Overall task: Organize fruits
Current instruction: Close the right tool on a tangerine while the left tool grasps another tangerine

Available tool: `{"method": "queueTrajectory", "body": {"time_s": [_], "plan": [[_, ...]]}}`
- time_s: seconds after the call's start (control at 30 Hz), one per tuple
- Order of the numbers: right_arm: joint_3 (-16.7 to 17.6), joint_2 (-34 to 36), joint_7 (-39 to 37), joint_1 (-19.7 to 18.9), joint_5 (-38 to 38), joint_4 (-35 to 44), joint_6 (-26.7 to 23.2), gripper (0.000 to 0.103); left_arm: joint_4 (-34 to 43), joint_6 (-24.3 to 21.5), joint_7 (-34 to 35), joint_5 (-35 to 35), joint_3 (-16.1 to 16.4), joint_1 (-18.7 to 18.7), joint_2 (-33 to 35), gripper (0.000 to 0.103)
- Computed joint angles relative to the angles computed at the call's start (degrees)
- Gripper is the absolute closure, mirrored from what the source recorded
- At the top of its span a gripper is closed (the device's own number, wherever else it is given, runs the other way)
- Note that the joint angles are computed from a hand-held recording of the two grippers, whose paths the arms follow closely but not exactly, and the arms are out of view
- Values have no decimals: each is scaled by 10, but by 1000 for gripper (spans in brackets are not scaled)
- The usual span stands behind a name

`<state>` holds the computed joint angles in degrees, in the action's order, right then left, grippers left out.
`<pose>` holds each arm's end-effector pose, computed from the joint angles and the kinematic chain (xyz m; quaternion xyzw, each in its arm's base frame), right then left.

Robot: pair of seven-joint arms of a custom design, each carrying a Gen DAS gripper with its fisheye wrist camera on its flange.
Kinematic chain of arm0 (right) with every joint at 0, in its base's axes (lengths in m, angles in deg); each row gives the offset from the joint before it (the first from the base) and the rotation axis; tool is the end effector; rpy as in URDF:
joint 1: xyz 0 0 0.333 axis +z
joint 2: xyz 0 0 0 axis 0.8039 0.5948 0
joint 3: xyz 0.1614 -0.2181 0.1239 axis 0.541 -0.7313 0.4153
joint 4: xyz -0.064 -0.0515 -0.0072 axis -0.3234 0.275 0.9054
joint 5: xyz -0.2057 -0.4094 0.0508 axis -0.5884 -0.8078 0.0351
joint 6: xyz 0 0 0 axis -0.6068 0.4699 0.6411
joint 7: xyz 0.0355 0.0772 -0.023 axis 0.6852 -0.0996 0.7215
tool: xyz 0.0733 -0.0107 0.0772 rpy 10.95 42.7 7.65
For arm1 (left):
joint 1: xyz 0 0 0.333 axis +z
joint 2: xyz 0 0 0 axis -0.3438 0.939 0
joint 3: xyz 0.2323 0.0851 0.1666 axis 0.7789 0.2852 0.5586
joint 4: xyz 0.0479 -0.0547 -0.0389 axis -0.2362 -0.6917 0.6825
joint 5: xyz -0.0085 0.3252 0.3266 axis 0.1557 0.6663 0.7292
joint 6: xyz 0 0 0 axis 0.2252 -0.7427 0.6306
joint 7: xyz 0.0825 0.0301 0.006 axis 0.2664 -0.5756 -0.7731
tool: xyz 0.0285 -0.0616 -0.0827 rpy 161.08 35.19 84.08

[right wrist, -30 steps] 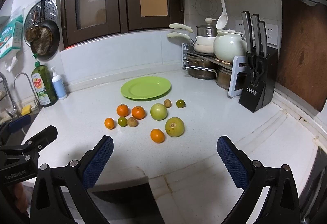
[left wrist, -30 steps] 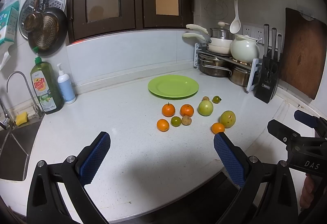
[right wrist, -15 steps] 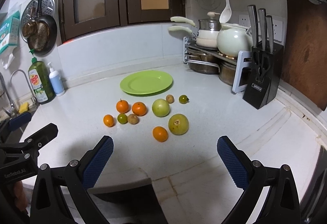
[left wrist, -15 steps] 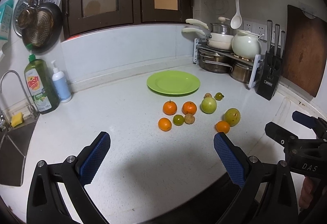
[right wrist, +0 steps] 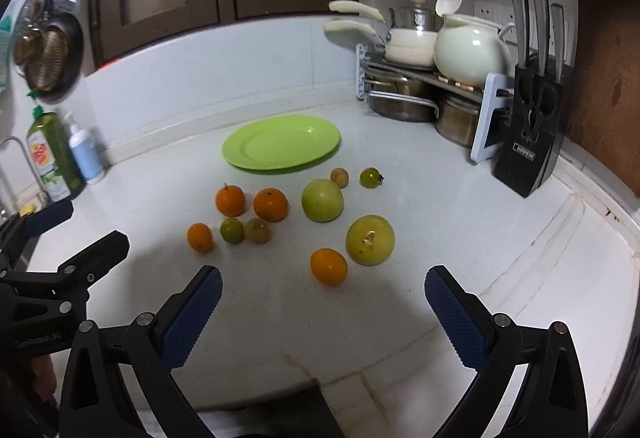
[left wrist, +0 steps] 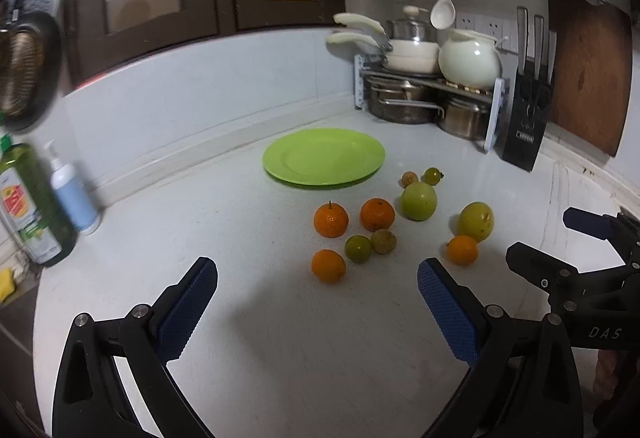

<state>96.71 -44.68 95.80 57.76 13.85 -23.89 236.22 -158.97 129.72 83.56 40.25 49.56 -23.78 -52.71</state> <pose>0.7367 0.1651 0.4228 -0.7848 0.4429 -0.2038 0.3827 0.6487 -0.1393 0.4324 -0.7028 0.5420 -0.2536 0.3848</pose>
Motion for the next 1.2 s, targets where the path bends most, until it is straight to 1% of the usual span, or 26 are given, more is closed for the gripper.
{"method": "queueTrajectory", "body": {"time_s": [0.1, 0.17, 0.2, 0.23, 0.3, 0.4, 0.5, 0.6, 0.63, 0.67, 0.7, 0.77, 0.8, 0.87, 0.93, 0.97, 1.0, 1.03, 1.13, 1.17, 1.2], "plan": [[-30, 22, 75, 34, -57, 20, 6, 1, 22, 38, 56, -26, 10, 11, 30, 5], [-42, 37, 124, 48, -94, 33, 6, 1, 32, 56, 93, -48, 17, 13, 46, 8], [-55, 45, 160, 60, -119, 40, 6, 1, 38, 64, 117, -64, 20, 15, 55, 10], [-57, 52, 181, 62, -134, 47, 2, 2, 45, 74, 144, -83, 23, 17, 66, 12], [-75, 63, 240, 79, -179, 57, -9, 5, 50, 93, 201, -135, 27, 21, 82, 14], [-80, 78, 291, 83, -223, 74, -22, 10, 63, 102, 274, -211, 28, 24, 105, 19], [-68, 99, 302, 73, -244, 100, -42, 13, 73, 106, 310, -261, 35, 17, 121, 22], [-52, 124, 286, 59, -250, 130, -51, 16, 87, 95, 305, -277, 56, -5, 135, 27], [-53, 135, 287, 60, -256, 144, -63, 17, 89, 95, 312, -290, 56, -5, 138, 28], [-50, 144, 286, 57, -256, 158, -78, 21, 91, 97, 324, -305, 55, -5, 141, 28], [-43, 153, 281, 51, -249, 172, -95, 24, 96, 95, 334, -314, 56, -6, 147, 29], [-43, 165, 280, 50, -249, 192, -116, 24, 107, 86, 343, -325, 62, -13, 156, 34], [-44, 170, 279, 51, -250, 199, -122, 27, 111, 84, 351, -337, 60, -13, 160, 37], [-44, 181, 274, 50, -248, 214, -137, 28, 112, 85, 365, -357, 59, -12, 163, 40], [-42, 188, 270, 48, -244, 226, -150, 31, 115, 83, 380, -374, 58, -12, 167, 45], [-41, 191, 267, 47, -242, 231, -156, 33, 116, 80, 385, -380, 59, -14, 169, 46], [-40, 194, 264, 47, -240, 236, -161, 36, 118, 79, 394, -391, 56, -12, 170, 50], [-40, 197, 261, 46, -238, 239, -163, 37, 119, 77, 403, -403, 53, -9, 172, 54], [-40, 200, 254, 47, -235, 243, -165, 42, 122, 73, 436, -445, 41, 0, 177, 61], [-41, 199, 252, 49, -236, 242, -164, 46, 122, 72, 442, -454, 41, -1, 177, 62], [-43, 198, 251, 50, -238, 240, -161, 49, 123, 71, 444, -457, 43, -3, 179, 66]]}}
